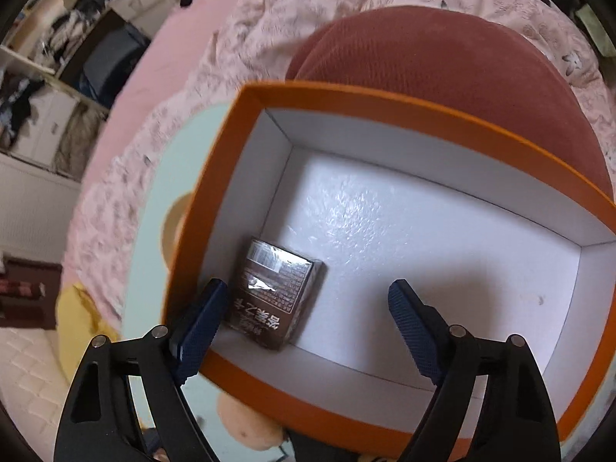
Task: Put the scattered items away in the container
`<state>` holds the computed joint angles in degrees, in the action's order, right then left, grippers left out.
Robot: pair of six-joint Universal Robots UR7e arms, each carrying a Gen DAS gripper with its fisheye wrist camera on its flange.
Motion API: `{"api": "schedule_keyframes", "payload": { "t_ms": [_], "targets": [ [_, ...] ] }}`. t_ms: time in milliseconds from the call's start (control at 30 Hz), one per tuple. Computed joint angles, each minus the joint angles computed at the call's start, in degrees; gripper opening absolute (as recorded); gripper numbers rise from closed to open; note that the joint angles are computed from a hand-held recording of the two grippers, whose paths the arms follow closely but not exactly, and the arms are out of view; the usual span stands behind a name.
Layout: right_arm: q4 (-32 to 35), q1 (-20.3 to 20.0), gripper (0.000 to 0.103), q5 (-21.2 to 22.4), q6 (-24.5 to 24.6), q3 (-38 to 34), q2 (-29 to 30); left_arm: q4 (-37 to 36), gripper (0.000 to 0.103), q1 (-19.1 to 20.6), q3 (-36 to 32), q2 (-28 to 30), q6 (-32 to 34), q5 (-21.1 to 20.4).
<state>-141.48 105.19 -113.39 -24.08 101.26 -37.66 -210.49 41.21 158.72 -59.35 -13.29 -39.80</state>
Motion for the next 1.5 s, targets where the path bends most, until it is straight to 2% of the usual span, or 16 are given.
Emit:
{"api": "schedule_keyframes", "payload": {
  "t_ms": [200, 233, 300, 400, 467, 567, 667, 700, 733, 767, 800, 933, 1167, 1300, 1400, 1500],
  "targets": [
    [-2.85, 0.49, 0.085, -3.90, -1.88, 0.51, 0.58, 1.50, 0.102, 1.14, -0.76, -0.42, 0.38, -1.05],
    [-4.60, 0.75, 0.085, -5.31, -2.71, 1.00, 0.44, 1.44, 0.102, 1.21, -0.77, -0.41, 0.42, -1.10],
    [-7.41, 1.05, 0.085, -8.50, -7.79, 1.37, 0.31, 1.63, 0.102, 1.51, -0.96, -0.41, 0.56, -1.39],
    [-11.12, 1.05, 0.085, -11.47, -8.90, 1.84, 0.27, 2.74, 0.102, 1.92, -1.23, -0.64, 0.31, -1.98],
    [-9.51, 0.80, 0.085, -10.33, -7.18, 0.68, -0.16, 3.17, 0.102, 2.07, -1.34, -0.74, 0.22, -2.21],
    [-2.32, -0.09, 0.085, -4.89, -2.84, -1.31, -0.71, 2.90, 0.102, 2.28, -1.45, -0.64, 0.34, -2.23],
    [-3.67, 0.61, 0.085, -7.13, -3.66, -1.14, 0.45, 2.04, 0.102, 2.25, -1.37, -0.35, 0.69, -2.07],
    [-5.54, 0.96, 0.074, -8.73, -4.68, -0.74, 1.04, 1.91, 0.102, 2.19, -1.34, -0.27, 0.68, -2.00],
    [-7.08, 1.24, 0.048, -10.38, -5.55, -0.48, 1.69, 1.82, 0.102, 2.18, -1.30, -0.24, 0.70, -1.98],
    [-8.72, 1.57, 0.042, -11.86, -6.26, -0.11, 2.13, 1.76, 0.102, 2.24, -1.29, -0.25, 0.76, -2.03],
    [-10.94, 1.82, 0.042, -11.99, -7.36, 0.66, 1.91, 1.75, 0.102, 2.28, -1.28, -0.26, 0.72, -2.06],
    [-10.67, 0.75, 0.042, -7.68, -8.44, 2.15, -1.37, 1.60, 0.102, 2.39, -1.22, -0.45, 0.39, -1.96],
    [-13.94, -2.36, 0.042, 3.42, -14.59, 10.48, -16.02, 1.72, 0.102, 2.73, -1.31, -0.46, 0.38, -2.39],
    [-19.59, -4.27, 0.042, 5.70, -20.02, 17.99, -23.15, 1.43, 0.102, 2.61, -1.18, -0.48, 0.35, -2.98],
    [-22.37, -7.42, 0.042, 8.13, -24.45, 23.47, -28.20, -2.68, 0.102, 2.14, -0.50, 0.52, 2.88, -4.92],
    [-24.19, -11.26, 0.042, 8.87, -26.17, 28.08, -31.08, -4.52, 0.102, 1.52, -0.17, 1.20, 5.77, -6.90]
  ]
}}
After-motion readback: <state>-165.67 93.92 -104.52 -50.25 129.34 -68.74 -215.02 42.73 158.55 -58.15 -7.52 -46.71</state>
